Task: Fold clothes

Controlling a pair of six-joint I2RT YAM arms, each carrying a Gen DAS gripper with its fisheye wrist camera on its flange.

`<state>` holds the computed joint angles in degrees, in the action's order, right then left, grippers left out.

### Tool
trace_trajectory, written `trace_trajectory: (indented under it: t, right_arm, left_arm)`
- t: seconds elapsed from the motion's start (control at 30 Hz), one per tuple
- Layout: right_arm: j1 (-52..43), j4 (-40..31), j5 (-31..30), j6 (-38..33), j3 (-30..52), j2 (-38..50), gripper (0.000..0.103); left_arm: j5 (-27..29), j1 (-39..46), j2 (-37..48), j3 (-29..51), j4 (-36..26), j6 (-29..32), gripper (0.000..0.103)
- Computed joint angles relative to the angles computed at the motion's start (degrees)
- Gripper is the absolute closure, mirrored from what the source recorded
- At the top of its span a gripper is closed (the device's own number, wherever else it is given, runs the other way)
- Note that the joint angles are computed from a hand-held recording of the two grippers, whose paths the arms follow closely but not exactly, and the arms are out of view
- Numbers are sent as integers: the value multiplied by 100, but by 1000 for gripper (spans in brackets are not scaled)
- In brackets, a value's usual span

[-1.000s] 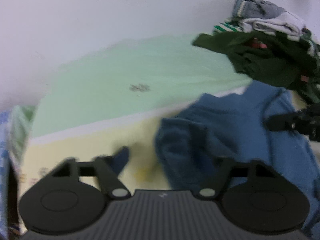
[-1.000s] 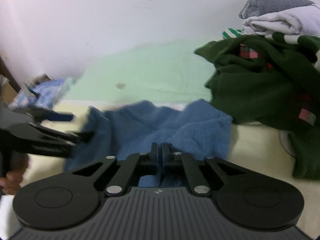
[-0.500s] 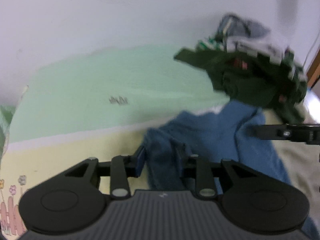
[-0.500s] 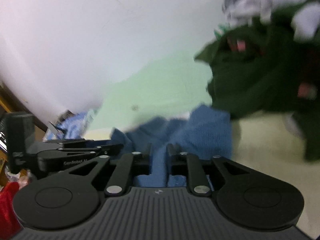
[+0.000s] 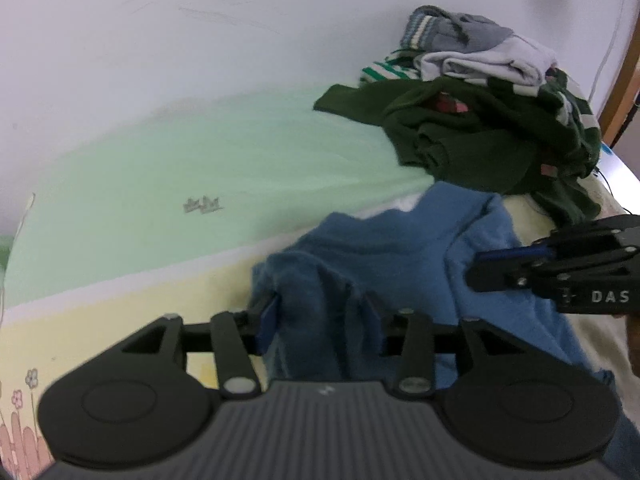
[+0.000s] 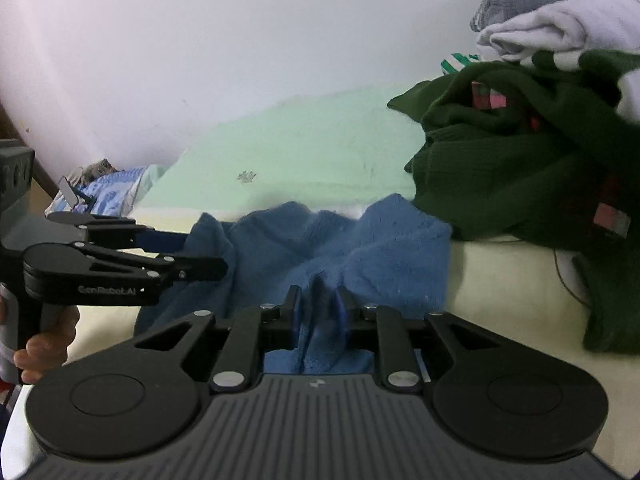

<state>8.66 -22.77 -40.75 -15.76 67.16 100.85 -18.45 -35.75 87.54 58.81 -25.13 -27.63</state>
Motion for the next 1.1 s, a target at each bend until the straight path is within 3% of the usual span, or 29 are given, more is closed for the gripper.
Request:
trace_trajectory:
  t: [0.07, 0.3, 0.4, 0.63, 0.97, 1.1]
  right_arm:
    - [-23, 89, 23, 26, -55, -7, 93]
    - [23, 295, 364, 176, -347, -480, 94]
    - [165, 431, 792, 347, -429, -458, 103]
    - [200, 786, 717, 960, -511, -297, 103]
    - [339, 1108, 940, 1158, -685, -381, 103]
    - [314, 822, 947, 992, -601, -512, 101]
  left_arm:
    - [-113, -83, 116, 85, -56, 53, 60]
    - [-423, -238, 459, 385, -352, -68, 54]
    - [-733, -391, 696, 560, -437, -226, 53]
    - [-849, -447, 819, 740, -616, -530, 54]
    - [-919, -575, 1002, 930, -660, -646, 54]
    - [-804, -500, 900, 885, -696, -615, 54]
